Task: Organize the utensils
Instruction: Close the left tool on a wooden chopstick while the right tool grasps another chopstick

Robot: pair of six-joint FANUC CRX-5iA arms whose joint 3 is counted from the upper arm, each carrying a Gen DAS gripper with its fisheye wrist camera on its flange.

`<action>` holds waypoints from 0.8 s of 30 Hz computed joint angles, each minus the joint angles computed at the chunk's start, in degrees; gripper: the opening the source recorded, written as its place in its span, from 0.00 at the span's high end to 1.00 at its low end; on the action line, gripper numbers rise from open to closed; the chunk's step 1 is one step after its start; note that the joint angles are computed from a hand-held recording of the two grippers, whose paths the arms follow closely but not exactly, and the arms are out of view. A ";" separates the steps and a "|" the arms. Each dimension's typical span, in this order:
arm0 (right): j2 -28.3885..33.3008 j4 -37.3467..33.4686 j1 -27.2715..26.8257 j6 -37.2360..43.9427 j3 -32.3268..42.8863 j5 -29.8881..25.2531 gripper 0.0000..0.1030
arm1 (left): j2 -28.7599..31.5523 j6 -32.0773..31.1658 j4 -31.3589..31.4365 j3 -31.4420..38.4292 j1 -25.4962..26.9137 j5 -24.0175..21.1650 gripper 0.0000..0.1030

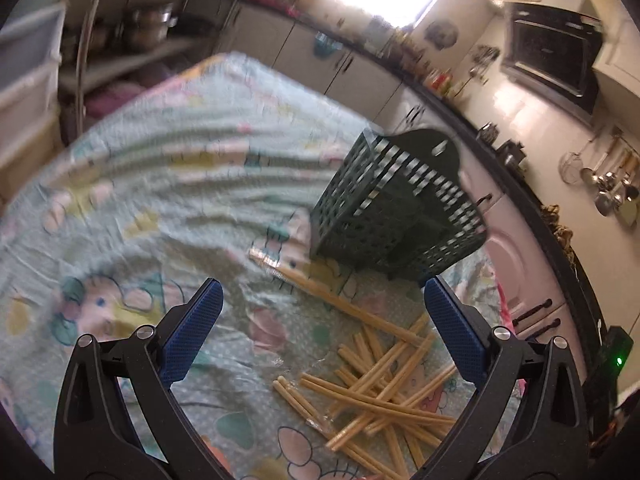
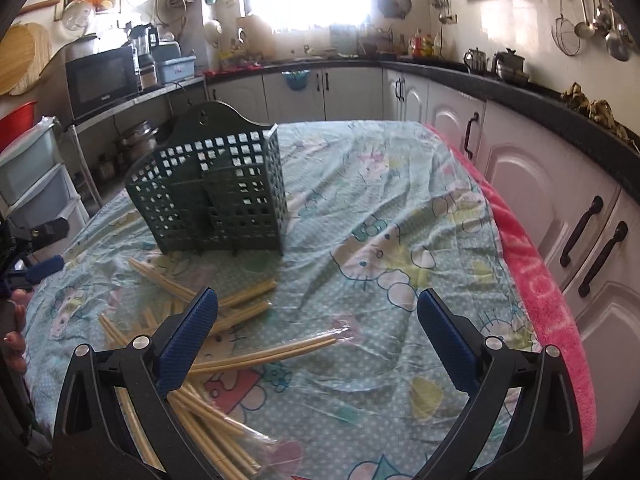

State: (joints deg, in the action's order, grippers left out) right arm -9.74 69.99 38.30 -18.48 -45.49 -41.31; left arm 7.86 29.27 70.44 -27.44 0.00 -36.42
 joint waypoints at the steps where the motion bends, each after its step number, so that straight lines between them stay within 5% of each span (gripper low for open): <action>1: 0.04 -0.83 -0.37 0.74 0.08 0.56 0.06 | 1.21 1.73 -1.49 1.07 0.40 -1.29 0.10; 10: 1.61 -11.07 -2.48 7.82 1.60 4.73 0.22 | 8.15 9.54 -9.00 8.09 1.24 -6.77 0.27; 24: 4.23 -25.96 -6.53 19.56 4.31 13.84 0.51 | 14.86 17.03 -11.51 14.54 1.97 -10.41 0.43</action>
